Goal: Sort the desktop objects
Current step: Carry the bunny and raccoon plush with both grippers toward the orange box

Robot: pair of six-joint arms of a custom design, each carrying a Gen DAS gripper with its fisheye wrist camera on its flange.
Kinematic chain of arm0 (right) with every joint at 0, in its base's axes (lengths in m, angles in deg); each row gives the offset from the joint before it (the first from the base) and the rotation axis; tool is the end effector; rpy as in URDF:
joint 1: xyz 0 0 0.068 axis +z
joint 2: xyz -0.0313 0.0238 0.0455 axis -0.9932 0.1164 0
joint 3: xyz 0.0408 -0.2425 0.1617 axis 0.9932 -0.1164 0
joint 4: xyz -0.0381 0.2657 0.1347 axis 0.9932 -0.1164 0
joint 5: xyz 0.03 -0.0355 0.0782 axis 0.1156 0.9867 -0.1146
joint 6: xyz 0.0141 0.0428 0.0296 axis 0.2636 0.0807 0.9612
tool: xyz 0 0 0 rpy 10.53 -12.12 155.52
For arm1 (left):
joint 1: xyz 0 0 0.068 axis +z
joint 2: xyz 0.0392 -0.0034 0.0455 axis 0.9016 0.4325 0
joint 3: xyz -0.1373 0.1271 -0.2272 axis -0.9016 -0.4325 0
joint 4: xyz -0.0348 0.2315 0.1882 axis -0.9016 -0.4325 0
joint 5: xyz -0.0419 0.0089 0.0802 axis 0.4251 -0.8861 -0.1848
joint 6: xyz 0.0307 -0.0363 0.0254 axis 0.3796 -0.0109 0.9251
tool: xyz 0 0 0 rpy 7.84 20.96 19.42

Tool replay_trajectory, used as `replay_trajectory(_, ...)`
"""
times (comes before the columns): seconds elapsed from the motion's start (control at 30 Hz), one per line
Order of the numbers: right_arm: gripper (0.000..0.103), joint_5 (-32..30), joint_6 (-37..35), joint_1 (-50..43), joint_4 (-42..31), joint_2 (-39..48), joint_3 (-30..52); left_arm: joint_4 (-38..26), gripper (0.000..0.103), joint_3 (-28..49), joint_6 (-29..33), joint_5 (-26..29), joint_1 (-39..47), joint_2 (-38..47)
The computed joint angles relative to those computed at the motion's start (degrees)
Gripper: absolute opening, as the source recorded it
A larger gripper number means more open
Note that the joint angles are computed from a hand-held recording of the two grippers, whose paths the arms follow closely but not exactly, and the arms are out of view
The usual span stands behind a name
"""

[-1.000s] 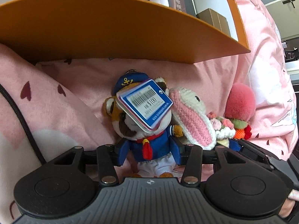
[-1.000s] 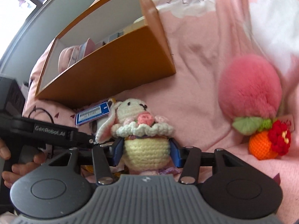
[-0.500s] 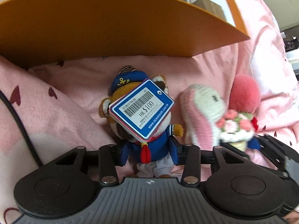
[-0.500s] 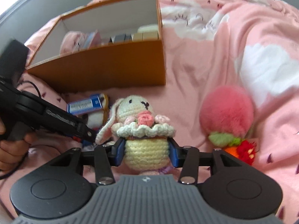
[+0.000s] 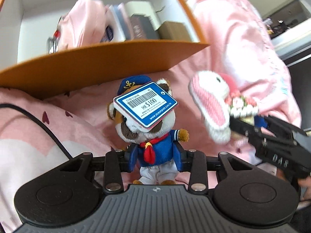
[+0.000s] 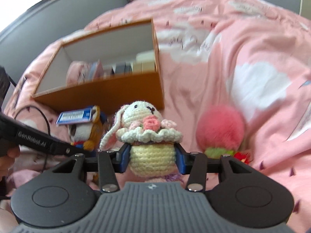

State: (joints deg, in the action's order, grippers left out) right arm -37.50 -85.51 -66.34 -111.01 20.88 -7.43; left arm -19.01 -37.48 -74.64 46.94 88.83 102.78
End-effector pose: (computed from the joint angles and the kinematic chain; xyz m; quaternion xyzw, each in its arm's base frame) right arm 0.1962 0.0743 0.2558 -0.2856 0.8944 0.2035 0.2777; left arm 0.1413 0.0463 0.2278 -0.1362 0.9588 -0.2038 0.1436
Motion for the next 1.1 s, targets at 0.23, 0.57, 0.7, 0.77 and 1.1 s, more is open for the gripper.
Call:
replay_trajectory(0.23, 0.050, -6.1, 1.4, -2.6, -1.0, -4.0, 3.9, -10.5, 0.037, 6.8, 13.0, 6.5, 9.7, -2.6)
replay_trajectory(0.57, 0.050, -5.2, 6.4, 4.1, 5.0, -2.6, 6.7, -13.6, 0.010, 12.3, 19.5, 10.0, 17.1, -0.8)
replay_trajectory(0.7, 0.050, -1.9, 6.0, 5.8, 4.2, -1.9, 5.5, -12.2, 0.010, 10.4, 18.7, 5.4, 15.6, -0.1)
replay_trajectory(0.77, 0.050, -1.1, 5.2, 5.4, 3.2, -1.8, 4.3, -11.4, 0.010, 9.7, 18.7, 3.4, 14.9, 0.3)
replay_trajectory(1.1, 0.050, -1.7, 5.5, 2.4, 1.4, -2.0, 0.0, -4.9, 0.045, 5.0, 14.0, -0.4, 13.2, 6.0)
